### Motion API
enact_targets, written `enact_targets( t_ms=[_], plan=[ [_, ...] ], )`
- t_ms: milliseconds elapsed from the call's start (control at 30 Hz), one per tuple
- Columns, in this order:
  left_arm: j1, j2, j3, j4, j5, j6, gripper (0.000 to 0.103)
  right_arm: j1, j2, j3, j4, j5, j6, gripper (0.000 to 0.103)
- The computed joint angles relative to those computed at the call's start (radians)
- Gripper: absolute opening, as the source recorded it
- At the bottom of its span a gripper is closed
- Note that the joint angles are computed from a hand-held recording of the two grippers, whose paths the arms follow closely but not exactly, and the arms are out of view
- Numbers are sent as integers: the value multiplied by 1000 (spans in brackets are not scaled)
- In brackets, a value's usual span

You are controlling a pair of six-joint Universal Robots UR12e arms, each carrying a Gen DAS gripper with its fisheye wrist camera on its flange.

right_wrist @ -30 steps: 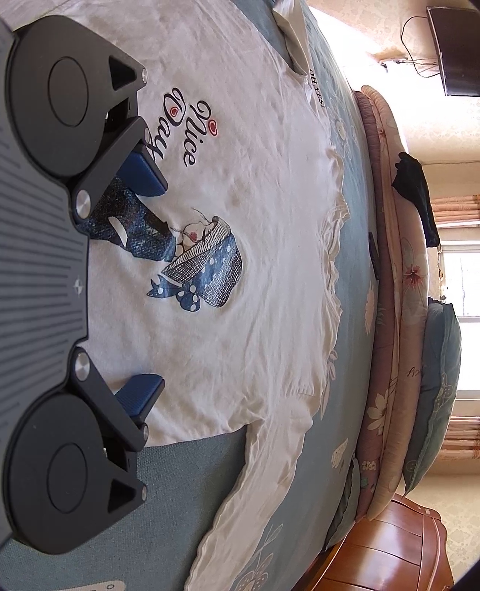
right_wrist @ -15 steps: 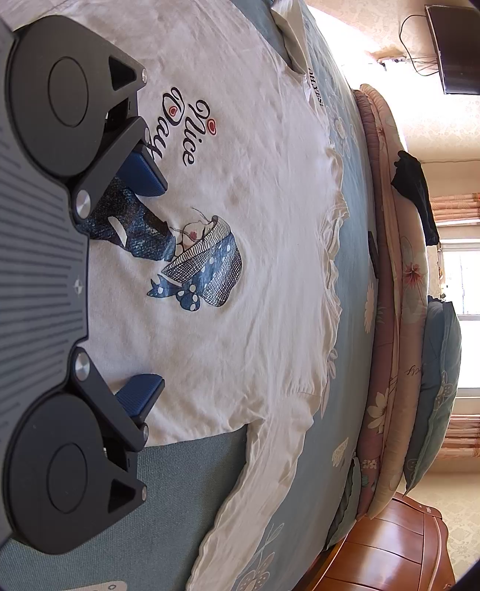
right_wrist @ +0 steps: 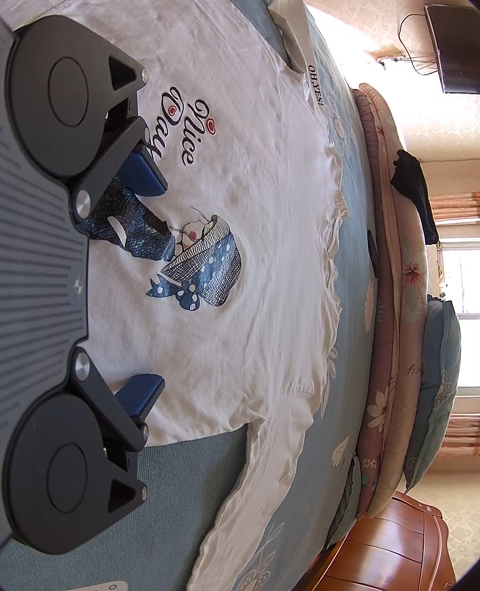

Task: Fold clothes
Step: 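Lay the held sleeve along the shirt side and open the left gripper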

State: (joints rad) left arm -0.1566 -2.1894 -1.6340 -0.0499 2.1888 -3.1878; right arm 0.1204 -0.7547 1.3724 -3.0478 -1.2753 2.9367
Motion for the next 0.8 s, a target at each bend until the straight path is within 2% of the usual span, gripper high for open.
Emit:
enact_targets(
  t_ms=[167,367,467,567,667,700,733,800],
  plan=[
    [-7,55,-32,24,-23,-51,8,0,1,-1,-1,1,1,103],
    [-9,124,-54,-22,-98,-111,8,0,1,-1,-1,0,1,103],
    [-2,136,-38,-95,-130,-146,8,0,1,-1,-1,0,1,103],
    [13,115,11,-182,-127,-199,8,1,1,-1,-1,-1,1,103],
    [36,73,87,-286,-116,-301,8,0,1,-1,0,0,1,103],
    [51,56,120,-344,-125,-373,9,0,1,-1,0,0,1,103],
    [61,43,146,-394,-115,-461,18,0,1,-1,0,0,1,103],
    [88,20,191,-503,-118,-671,19,0,1,-1,1,0,1,103]
  ],
)
